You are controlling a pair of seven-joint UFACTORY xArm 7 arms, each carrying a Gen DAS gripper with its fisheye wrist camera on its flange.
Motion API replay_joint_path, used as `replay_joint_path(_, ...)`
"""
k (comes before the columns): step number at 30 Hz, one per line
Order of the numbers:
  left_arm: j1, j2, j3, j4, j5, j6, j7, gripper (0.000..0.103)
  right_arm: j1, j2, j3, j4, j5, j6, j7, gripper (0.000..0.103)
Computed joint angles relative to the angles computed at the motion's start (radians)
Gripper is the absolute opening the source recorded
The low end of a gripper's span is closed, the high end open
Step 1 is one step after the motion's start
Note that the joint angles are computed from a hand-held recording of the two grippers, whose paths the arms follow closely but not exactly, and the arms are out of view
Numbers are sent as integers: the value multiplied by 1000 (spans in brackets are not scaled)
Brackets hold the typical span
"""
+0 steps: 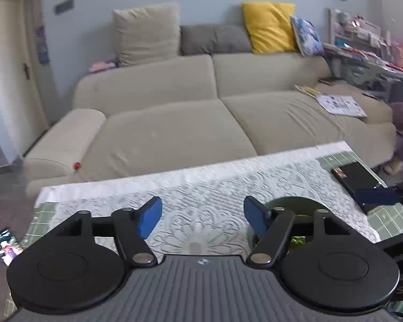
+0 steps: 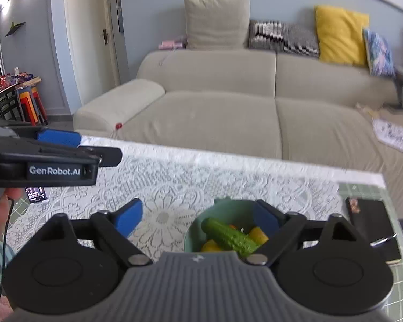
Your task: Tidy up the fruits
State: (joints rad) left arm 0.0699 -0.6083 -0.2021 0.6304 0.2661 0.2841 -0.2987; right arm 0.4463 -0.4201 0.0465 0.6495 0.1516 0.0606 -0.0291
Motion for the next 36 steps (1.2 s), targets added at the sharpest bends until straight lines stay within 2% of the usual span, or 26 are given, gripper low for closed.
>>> replay_joint_path(3, 61, -59, -51, -52, 34, -26, -60, 87, -73, -47, 82, -41, -34, -33, 67, 94)
replay_joint_path(7, 86, -115, -73, -112, 63, -55, -74, 87, -140, -82, 159, -89, -74, -71, 170, 99)
replay_joint_path(12, 54, -163, -44, -161, 25, -25, -81, 89, -217, -99, 252, -136, -128, -102, 291, 99)
replay_joint_path(14, 57, -179, -49, -175, 20, -2, -91, 89, -268, -109, 306, -150, -158, -108, 337, 99)
replay_joint_path(17, 53, -190, -49, -193, 14, 28, -99, 90, -308, -112, 349, -167, -198, -110, 382, 99)
replay_joint_path(21, 31, -188, -37, -203, -2, 88, -113, 90, -312, -108, 358, -189, -239, -97, 415, 99)
replay_joint_path(26, 6, -178, -26, -225, 0, 125, -110, 90, -252, -67, 295, -200, -250, -71, 430, 99)
replay_joint_path(31, -27, -155, -8, -220, -17, 198, -117, 90, -188, -19, 222, -177, -231, 6, 439, 99)
replay_joint_path(36, -38, -138, -4, -209, -12, 234, -131, 90, -187, -8, 217, -164, -243, 51, 457, 99)
